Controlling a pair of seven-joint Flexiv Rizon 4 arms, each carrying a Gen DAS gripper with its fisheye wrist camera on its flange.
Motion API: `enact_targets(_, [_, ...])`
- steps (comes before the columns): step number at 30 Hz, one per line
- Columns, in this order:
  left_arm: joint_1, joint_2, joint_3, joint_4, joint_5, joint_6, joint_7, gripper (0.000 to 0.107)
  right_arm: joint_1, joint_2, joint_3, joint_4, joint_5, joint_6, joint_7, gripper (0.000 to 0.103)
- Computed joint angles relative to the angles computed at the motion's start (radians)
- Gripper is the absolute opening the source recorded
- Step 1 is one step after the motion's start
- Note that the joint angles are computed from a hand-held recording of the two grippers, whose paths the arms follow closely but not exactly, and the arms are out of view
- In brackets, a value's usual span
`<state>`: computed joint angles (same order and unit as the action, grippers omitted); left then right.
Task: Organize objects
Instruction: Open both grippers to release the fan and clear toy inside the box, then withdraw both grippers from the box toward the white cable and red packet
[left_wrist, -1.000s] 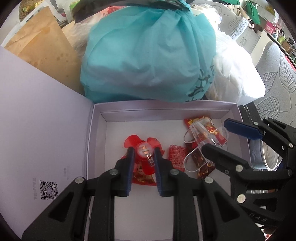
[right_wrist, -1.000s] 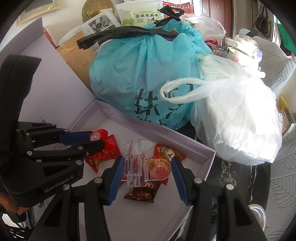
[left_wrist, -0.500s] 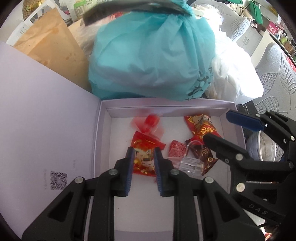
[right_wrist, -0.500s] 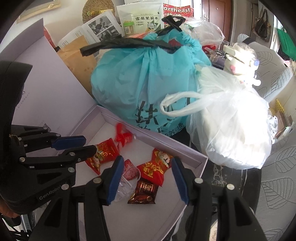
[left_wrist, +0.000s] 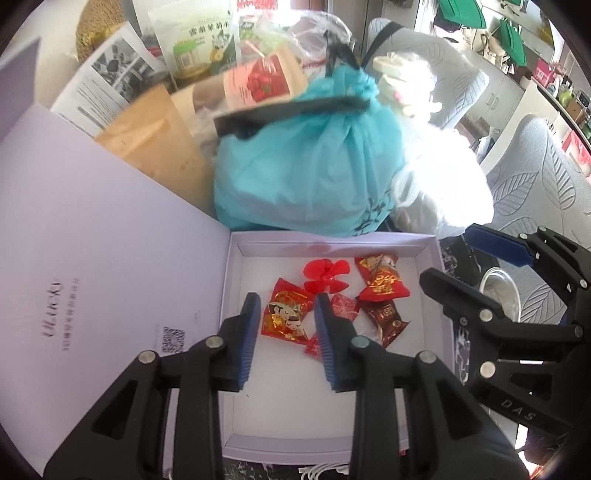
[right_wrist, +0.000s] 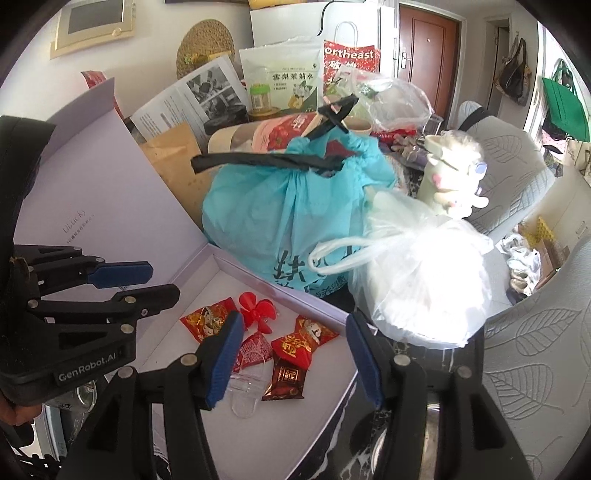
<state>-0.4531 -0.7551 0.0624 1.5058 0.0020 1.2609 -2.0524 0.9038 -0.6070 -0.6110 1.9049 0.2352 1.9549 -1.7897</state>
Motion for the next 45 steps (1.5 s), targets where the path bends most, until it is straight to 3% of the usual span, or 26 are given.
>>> enact_targets(4, [-0.010,0.033,0.014,0.026,0.012,0.007,-0.015,0.034,0.041,0.013,-0.032,0.027,0.029,0.025,-0.015,0.062])
enact_targets(20, [-0.095,0.156,0.096,0.119,0.140,0.023,-0.186,0.052,0.081,0.122,0.047,0.141,0.213,0.148,-0.221,0.062])
enact_targets(33, [-0.143,0.265,0.114,0.223,0.289,0.015,-0.378,0.055,-0.014,0.196,0.262,0.226,0.328,0.250,-0.365,0.062])
enact_targets(45, [-0.155,0.321,0.080,0.306,0.380,0.018,-0.523,0.059,-0.163,0.182,0.484,0.272,0.378,0.336,-0.438,0.062])
